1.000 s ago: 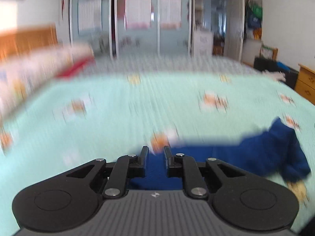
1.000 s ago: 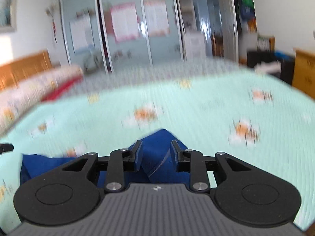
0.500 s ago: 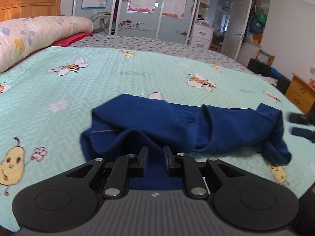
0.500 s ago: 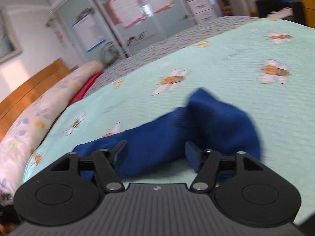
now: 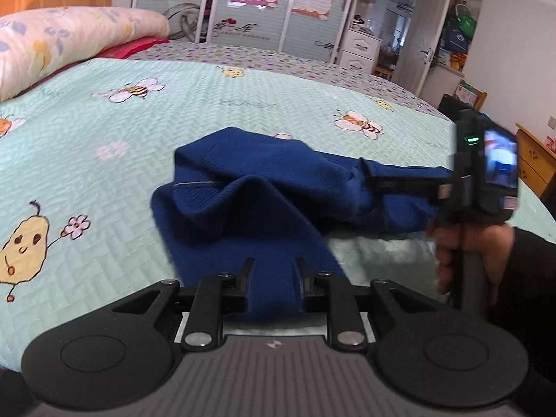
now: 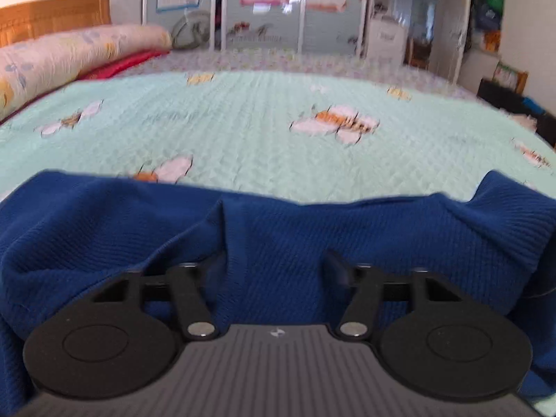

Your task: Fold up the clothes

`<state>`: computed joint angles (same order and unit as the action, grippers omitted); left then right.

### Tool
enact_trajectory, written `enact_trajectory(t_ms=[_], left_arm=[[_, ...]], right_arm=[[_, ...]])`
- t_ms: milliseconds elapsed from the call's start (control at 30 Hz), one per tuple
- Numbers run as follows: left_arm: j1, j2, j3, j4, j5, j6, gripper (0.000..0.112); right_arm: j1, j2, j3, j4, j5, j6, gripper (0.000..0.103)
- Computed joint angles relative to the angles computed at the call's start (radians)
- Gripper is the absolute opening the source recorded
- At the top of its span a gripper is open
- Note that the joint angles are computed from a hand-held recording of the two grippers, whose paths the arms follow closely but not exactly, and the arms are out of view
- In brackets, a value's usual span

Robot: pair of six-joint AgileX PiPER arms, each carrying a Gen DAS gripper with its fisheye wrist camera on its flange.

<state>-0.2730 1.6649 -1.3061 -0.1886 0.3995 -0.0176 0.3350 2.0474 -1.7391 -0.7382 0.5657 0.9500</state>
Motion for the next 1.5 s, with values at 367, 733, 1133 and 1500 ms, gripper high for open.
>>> enact_trajectory(t_ms=[367,733,1133,1500], left_arm=[[0.017,-0.003,0.022,-0.457,-0.016,0.466,0.027],[-0.130,0.094,-0.133,-0.114,0.064,0.229,0.031],[-0.285,0.426,-0.562,0.324,0.166,-0.099,0.046],[-0.239,0.432,-0.668,0.351,0.138,-0.192,0.006]], right_arm=[[-0.159,-0.479,0.410,-0.264,-0.207,0.415,0.006],[-0.194,-0.632,0.708,0.083,-0.267,0.151,0.009],[-0.263,-0.720,0.790,0.417,-0.388,-0.168,0.006],[-0.332,-0.756,0.812,0.703,-0.344,-0.401,0.026]])
